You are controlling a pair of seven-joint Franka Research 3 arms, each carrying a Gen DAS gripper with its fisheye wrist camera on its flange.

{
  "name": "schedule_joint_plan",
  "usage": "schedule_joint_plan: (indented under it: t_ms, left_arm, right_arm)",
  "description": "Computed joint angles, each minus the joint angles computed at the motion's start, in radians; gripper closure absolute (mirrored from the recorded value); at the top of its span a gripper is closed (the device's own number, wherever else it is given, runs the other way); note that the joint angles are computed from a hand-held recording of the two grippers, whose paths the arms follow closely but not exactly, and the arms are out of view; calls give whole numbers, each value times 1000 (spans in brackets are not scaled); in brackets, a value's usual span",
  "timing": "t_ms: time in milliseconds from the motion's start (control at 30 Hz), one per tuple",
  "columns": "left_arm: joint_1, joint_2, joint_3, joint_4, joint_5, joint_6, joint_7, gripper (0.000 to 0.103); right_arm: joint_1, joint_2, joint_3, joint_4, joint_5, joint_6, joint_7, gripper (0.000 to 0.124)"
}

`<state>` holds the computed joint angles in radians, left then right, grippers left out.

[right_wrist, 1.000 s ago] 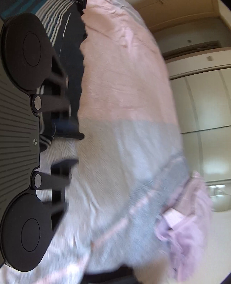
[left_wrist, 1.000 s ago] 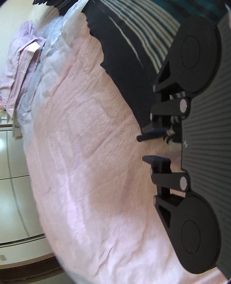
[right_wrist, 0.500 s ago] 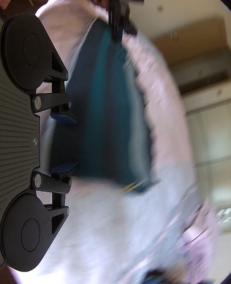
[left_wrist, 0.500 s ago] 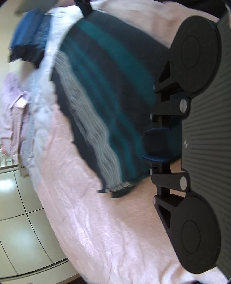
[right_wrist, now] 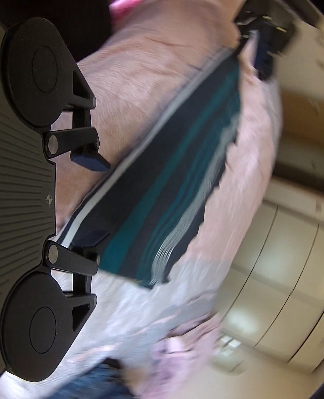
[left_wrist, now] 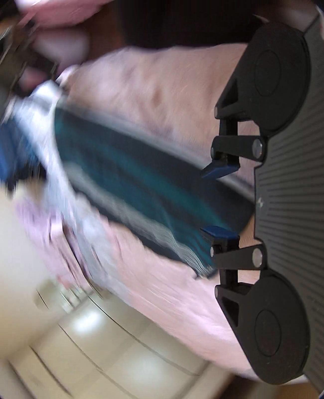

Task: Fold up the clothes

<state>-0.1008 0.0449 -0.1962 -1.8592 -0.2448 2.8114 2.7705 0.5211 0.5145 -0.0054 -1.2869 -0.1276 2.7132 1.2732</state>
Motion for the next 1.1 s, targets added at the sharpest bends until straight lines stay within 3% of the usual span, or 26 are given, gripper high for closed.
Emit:
schedule_joint_plan:
  t_ms: [100,200,267,433,500,567,633,700,800,933,1000,1100]
  left_arm:
    - [-25,45,34,-23,344,86,-163,65]
    - [-82,102,131,-2,778,156,-445,67]
    - [-87,125,150,21,912,179,-554,69]
    - [-92,176,186,61,1156,256,-713,69]
    - [-75,190,158,80,1146,230,-692,75]
    - [-62,202,135,100,1122,201,-658,86]
    - [-43,199,103,110,1068,178,-602,90]
    - [-26,181,70,112,985,149,-551,92]
    - [9,119,-8,76,791,119,-409,92]
    - [10,14,-97,-10,457,83,-150,92]
    - [-28,-31,-110,-55,341,50,-67,92]
    - [-82,-72,-93,-135,304,55,-18,90]
  right_arm:
    - [20,88,-6,95,-54,-23,-88,65]
    - [61,168,-61,191,-137,-59,-142,65]
    - [105,204,-131,223,-236,-65,-157,65]
    - [129,210,-190,171,-371,-3,-167,65]
    - [130,243,-204,199,-394,28,-155,65]
    - [125,286,-209,250,-398,40,-156,82]
    - [95,348,-172,360,-351,-32,-204,102]
    - [88,373,-171,422,-274,-80,-254,107]
    - [80,306,-175,343,-317,-28,-254,113]
    - [115,168,-262,161,-412,40,-149,114]
    - [122,112,-286,80,-466,45,-93,114]
    - [110,60,-283,-21,-523,24,-27,114]
